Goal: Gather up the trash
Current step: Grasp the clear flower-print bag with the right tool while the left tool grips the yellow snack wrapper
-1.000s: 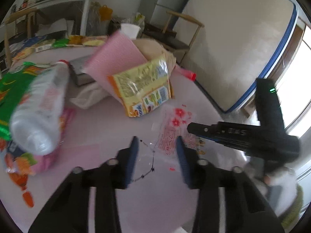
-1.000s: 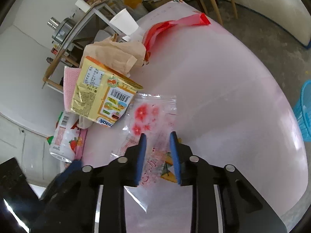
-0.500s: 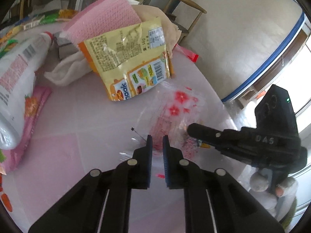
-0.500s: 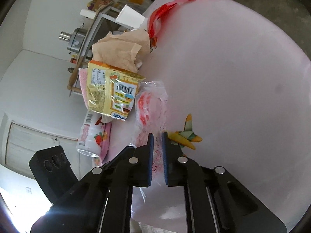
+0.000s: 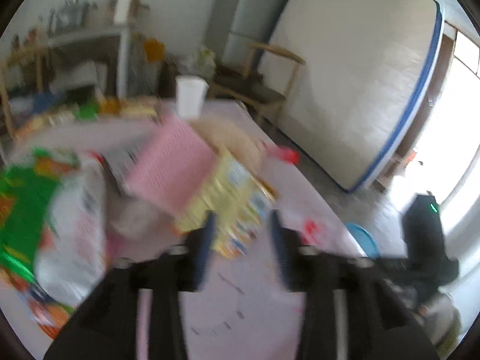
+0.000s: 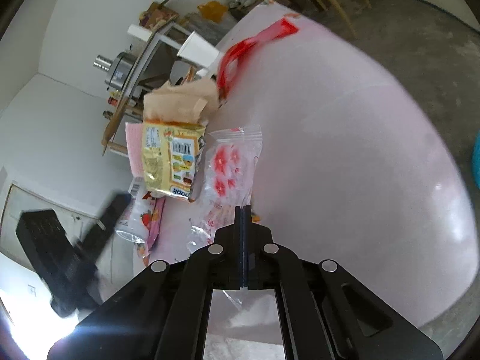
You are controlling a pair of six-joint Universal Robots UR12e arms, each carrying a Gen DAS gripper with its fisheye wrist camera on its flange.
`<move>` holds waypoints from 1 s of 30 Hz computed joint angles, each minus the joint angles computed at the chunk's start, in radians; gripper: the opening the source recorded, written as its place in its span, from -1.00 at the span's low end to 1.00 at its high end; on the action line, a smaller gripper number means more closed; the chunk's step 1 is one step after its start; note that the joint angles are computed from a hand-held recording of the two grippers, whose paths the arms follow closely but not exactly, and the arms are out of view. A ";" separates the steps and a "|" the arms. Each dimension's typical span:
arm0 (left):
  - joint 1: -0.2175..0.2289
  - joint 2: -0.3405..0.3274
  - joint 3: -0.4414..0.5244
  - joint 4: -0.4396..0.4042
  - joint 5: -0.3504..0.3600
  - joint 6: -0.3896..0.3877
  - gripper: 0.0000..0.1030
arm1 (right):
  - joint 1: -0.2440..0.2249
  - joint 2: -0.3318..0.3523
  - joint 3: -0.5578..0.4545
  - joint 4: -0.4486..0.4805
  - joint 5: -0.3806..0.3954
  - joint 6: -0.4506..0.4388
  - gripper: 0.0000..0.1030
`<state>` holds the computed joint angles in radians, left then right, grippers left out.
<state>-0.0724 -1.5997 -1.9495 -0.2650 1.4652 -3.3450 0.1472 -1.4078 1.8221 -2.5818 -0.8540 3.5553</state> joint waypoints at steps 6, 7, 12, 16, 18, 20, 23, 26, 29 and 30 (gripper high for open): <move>-0.015 -0.048 0.083 -0.152 0.111 0.048 0.08 | -0.009 -0.005 0.021 -0.025 0.004 0.025 -1.00; -0.022 -0.061 0.096 -0.175 0.141 0.058 0.08 | -0.009 -0.007 0.023 -0.028 0.004 0.027 -1.00; -0.048 -0.093 0.131 -0.226 0.168 0.067 0.08 | -0.010 -0.008 0.026 -0.035 0.003 0.038 -1.00; -0.059 -0.113 0.158 -0.280 0.171 0.100 -0.15 | -0.019 -0.007 0.029 -0.036 0.016 0.038 -1.00; -0.063 -0.120 0.166 -0.293 0.185 0.102 -0.32 | -0.019 -0.006 0.031 -0.043 0.019 0.043 -1.00; -0.060 -0.122 0.170 -0.302 0.183 0.093 -0.48 | -0.018 -0.005 0.032 -0.049 0.020 0.048 -1.00; -0.057 -0.116 0.169 -0.311 0.167 0.079 -0.72 | -0.022 -0.007 0.038 -0.055 0.023 0.049 -1.00; -0.054 -0.104 0.159 -0.302 0.143 0.065 -0.81 | -0.029 -0.013 0.046 -0.064 0.026 0.050 -1.00; -0.055 -0.090 0.151 -0.291 0.134 0.054 -0.88 | -0.032 -0.018 0.049 -0.075 0.024 0.058 -1.00; -0.055 -0.085 0.147 -0.285 0.130 0.051 -0.89 | -0.034 -0.021 0.052 -0.080 0.023 0.061 -1.00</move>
